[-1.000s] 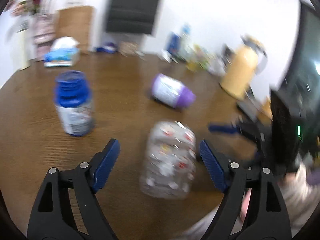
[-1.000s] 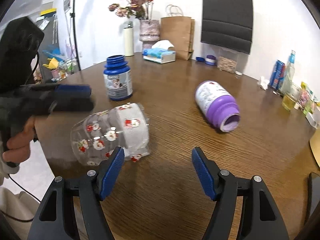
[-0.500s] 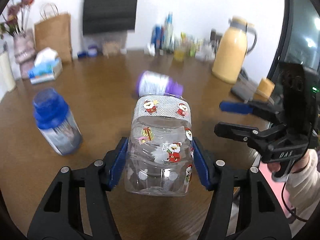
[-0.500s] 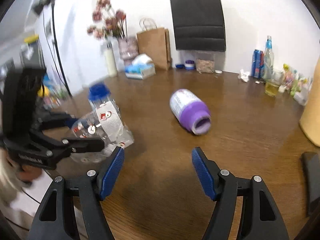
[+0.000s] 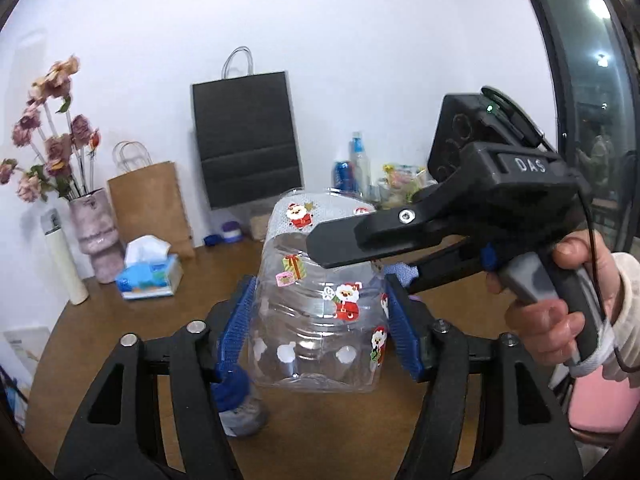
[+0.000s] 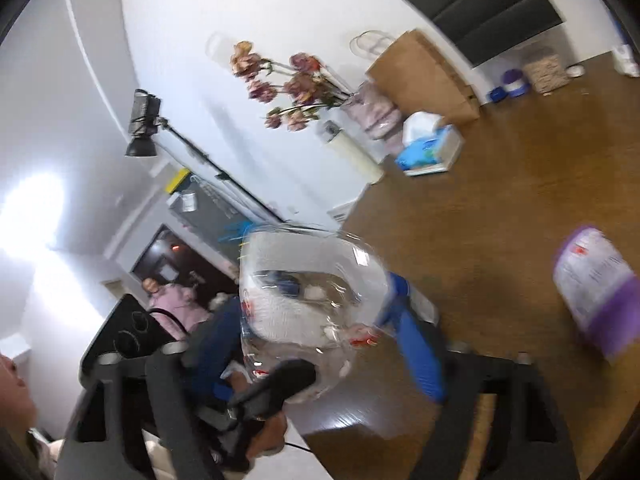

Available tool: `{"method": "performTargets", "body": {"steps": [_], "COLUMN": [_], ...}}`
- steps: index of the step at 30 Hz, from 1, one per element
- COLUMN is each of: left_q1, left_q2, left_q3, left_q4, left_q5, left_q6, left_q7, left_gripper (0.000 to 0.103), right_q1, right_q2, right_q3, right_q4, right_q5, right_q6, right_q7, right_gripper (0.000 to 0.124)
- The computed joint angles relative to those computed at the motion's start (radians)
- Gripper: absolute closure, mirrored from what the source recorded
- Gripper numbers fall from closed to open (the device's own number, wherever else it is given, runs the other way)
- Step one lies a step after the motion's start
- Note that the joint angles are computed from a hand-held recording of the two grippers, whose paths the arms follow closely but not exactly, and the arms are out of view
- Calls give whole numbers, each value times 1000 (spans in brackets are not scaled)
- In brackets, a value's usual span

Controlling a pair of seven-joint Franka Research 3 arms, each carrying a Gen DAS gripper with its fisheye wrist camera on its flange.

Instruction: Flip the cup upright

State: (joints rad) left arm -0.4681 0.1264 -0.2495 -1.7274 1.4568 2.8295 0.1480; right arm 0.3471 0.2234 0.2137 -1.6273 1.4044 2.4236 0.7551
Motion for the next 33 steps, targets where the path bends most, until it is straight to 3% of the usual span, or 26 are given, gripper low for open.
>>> {"method": "performTargets", "body": {"steps": [3,5,6,9,11,13,14,16,20,25,27,30,33], "left_q1": [37,51,53,66,108,120,114,85,127,187,144,73,0], "left_q2": [9,27,39,73,117,177,203,256,359,422,397,360,303], "left_q3": [15,12,12,11,-35,-68,-71,-51,-116,-192,-131,-35,58], "left_q4": [-3,8,21,60,108,204,244,325,418,441,422,380,318], "left_q5": [-81,-205,-252,-411,-615,-732,-755,-744,-896,-1113,-1096,-1087,-1045], "left_q6": [90,100,100,133,132,60,40,28,58,31,37,61,53], "left_q7": [26,162,228,429,643,798,853,939,1160,1275,1259,1198,1065], "left_gripper": [42,41,41,34,24,21,21,20,18,16,16,16,16], "right_q1": [44,74,65,125,169,253,275,264,243,157,94,117,83], "right_q2": [27,39,40,49,58,71,83,106,151,180,182,180,161], "right_q3": [1,-5,6,-18,-62,-170,-206,-216,-231,-138,-55,-83,-31], "right_q4": [44,68,67,78,80,81,96,130,178,180,175,168,141], "right_q5": [-124,-249,-252,-475,-649,-890,-962,-1015,-1101,-1125,-1071,-1109,-1073], "right_q6": [101,193,197,402,499,569,576,575,554,539,547,551,545], "right_q7": [17,40,41,91,199,366,418,462,565,569,507,536,489], "right_gripper": [55,55,55,55,55,55,55,55,55,55,54,54,54]}}
